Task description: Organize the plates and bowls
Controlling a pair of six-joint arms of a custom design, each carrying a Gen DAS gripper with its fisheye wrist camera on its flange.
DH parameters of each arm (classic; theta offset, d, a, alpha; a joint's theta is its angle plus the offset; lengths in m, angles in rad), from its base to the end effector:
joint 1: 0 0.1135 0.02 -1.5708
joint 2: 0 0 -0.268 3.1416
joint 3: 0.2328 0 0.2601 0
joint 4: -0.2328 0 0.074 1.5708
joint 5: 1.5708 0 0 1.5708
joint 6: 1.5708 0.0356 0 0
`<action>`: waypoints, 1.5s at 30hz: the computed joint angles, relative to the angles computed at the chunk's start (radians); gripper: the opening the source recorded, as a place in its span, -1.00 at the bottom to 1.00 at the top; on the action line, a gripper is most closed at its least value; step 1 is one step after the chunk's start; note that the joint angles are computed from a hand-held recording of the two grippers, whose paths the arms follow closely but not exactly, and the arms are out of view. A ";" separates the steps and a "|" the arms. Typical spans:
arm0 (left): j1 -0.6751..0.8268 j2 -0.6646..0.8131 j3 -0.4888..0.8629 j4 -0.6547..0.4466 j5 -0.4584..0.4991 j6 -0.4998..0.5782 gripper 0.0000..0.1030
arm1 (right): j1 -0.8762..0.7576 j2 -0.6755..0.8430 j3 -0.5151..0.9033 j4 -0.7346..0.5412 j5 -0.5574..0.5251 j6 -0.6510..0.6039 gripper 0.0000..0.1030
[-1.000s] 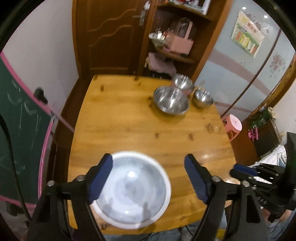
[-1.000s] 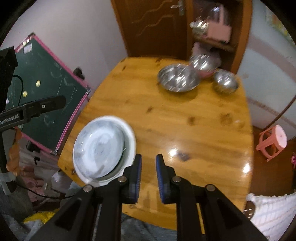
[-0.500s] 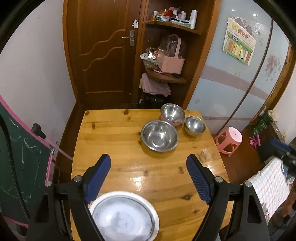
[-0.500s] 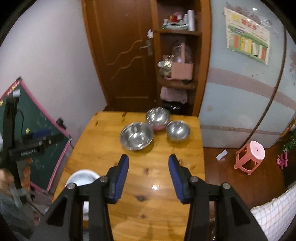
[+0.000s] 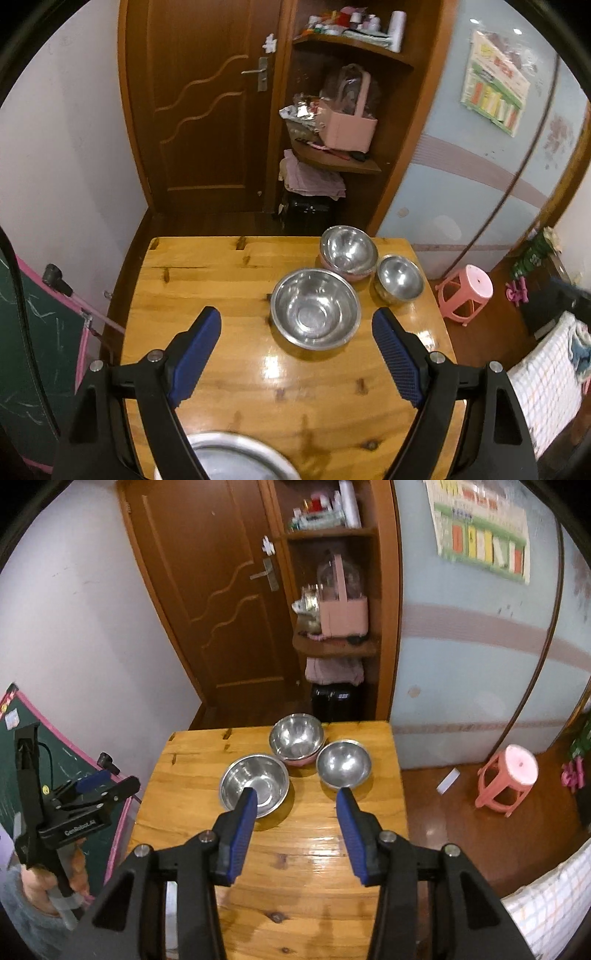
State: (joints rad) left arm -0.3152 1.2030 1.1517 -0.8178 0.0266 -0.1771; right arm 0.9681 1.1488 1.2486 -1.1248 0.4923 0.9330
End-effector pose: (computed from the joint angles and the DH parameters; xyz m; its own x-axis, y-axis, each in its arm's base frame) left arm 0.2376 -0.0785 0.3268 -0.7722 0.0666 -0.6318 0.1932 0.9720 -0.1337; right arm 0.1333 0.1641 0.3528 -0.7600 0.1445 -0.6337 0.0398 0.9835 0.1765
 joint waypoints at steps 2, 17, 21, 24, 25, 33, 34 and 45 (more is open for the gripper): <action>0.000 0.072 0.002 0.061 -0.002 -0.019 0.61 | -0.096 0.017 -0.038 0.078 -0.080 -0.063 -0.13; 0.087 0.660 0.098 0.305 0.053 -0.082 0.61 | -0.394 0.483 -0.152 0.522 -0.505 -0.211 -0.13; 0.110 0.769 0.140 0.321 0.079 -0.063 0.61 | -0.433 0.602 -0.136 0.593 -0.573 -0.206 -0.13; 0.121 0.834 0.176 0.327 0.102 -0.046 0.60 | -0.452 0.683 -0.107 0.632 -0.612 -0.199 -0.13; 0.120 0.848 0.185 0.328 0.106 -0.043 0.56 | -0.454 0.707 -0.093 0.637 -0.617 -0.195 -0.13; 0.125 0.964 0.265 0.296 0.170 0.003 0.06 | -0.461 0.836 0.010 0.630 -0.610 -0.210 -0.27; 0.127 0.979 0.275 0.288 0.185 0.006 -0.07 | -0.462 0.845 0.016 0.625 -0.613 -0.213 -0.31; 0.147 1.029 0.311 0.254 0.271 0.019 -0.85 | -0.460 0.899 0.050 0.631 -0.651 -0.211 -0.83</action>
